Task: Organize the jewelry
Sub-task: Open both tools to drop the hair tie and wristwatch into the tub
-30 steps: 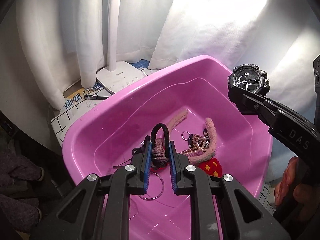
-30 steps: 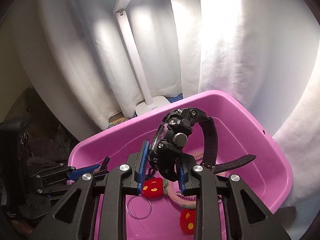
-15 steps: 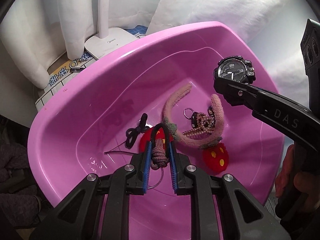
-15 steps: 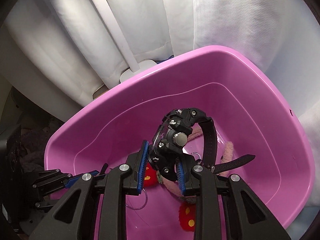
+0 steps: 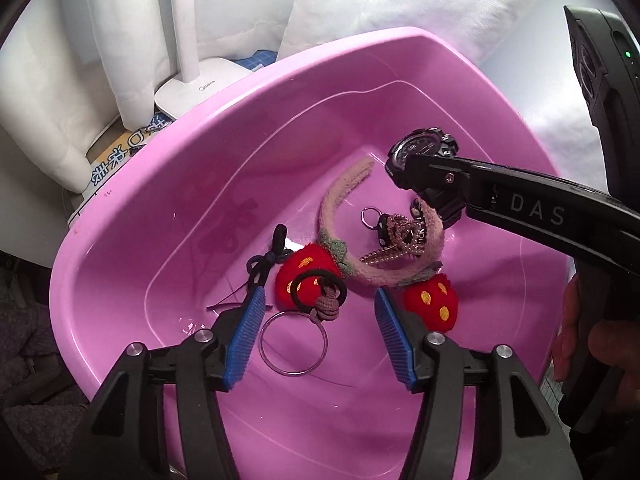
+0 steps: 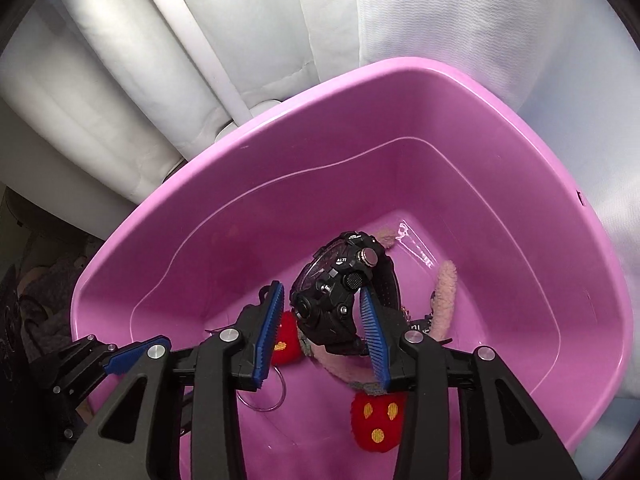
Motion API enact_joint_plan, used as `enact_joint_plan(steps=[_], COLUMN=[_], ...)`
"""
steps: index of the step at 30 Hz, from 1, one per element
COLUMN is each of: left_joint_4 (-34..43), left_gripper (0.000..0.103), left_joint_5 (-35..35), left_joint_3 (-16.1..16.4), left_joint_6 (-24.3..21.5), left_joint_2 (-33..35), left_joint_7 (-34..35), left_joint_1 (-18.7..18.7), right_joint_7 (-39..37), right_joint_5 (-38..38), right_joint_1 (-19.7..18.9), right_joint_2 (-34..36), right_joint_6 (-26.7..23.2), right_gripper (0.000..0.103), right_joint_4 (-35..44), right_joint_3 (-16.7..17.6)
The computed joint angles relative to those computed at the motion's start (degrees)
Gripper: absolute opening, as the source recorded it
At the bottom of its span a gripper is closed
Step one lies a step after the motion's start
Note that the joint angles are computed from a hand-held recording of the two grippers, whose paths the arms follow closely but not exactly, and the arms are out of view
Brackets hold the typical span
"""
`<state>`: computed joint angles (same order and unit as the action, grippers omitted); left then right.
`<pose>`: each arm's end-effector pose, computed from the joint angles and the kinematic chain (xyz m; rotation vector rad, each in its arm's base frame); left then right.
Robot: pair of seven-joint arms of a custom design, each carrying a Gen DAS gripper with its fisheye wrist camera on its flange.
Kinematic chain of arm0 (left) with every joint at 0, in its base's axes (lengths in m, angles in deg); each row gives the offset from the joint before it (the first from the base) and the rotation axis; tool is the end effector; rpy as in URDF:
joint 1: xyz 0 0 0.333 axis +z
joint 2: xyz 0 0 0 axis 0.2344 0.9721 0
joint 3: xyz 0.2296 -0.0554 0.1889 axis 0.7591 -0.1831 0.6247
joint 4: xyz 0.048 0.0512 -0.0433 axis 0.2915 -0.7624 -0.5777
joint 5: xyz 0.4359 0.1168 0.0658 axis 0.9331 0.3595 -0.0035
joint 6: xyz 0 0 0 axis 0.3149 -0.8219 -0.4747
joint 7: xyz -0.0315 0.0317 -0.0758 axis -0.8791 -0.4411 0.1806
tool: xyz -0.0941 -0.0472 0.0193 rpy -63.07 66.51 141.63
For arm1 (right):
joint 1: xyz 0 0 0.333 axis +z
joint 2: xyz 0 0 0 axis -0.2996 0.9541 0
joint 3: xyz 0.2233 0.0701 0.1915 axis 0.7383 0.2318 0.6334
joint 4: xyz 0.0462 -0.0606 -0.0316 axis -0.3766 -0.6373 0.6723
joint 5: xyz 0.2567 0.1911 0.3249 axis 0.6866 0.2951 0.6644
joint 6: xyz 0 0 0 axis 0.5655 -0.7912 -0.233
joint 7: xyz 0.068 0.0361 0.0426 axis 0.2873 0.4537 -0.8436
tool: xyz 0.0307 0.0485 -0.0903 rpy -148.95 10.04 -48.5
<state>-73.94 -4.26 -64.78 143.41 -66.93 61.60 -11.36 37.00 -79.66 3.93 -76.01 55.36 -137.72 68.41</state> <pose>0.4193 -0.3939 0.5116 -1.8528 2.4485 -0.6334 0.4531 0.2622 0.5234 -1.8933 1.9653 -0.1851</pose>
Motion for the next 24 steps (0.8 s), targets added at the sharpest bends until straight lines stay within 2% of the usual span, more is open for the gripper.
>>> enact_joint_plan(steps=[2,8,24], left_joint_4=[0.0,0.0,-2.8], left_gripper=[0.079,0.089,0.09], left_joint_5=[0.6,0.1,-2.3], left_joint_3=[-0.3,-0.3,0.4], left_joint_6=[0.5,0.3,2.6], left_joint_2=[-0.6,-1.3,-5.8], left_joint_7=[-0.1,-0.2,1.6], left_joint_1=[-0.2,-0.8,-1.6], right_joint_7=[1.3,2.8,4.2], right_joint_5=[-0.5,-0.9,-0.6], right_joint_1=[-0.5,-0.8,-0.4], right_joint_2=[-0.8,-1.9,-7.5], right_joint_6=[1.1,0.7,2.1], right_gripper=[0.057,0.059,0.061], right_joint_4=[-0.4,-0.4,-4.0], right_joint_3=[0.3,0.1,0.6])
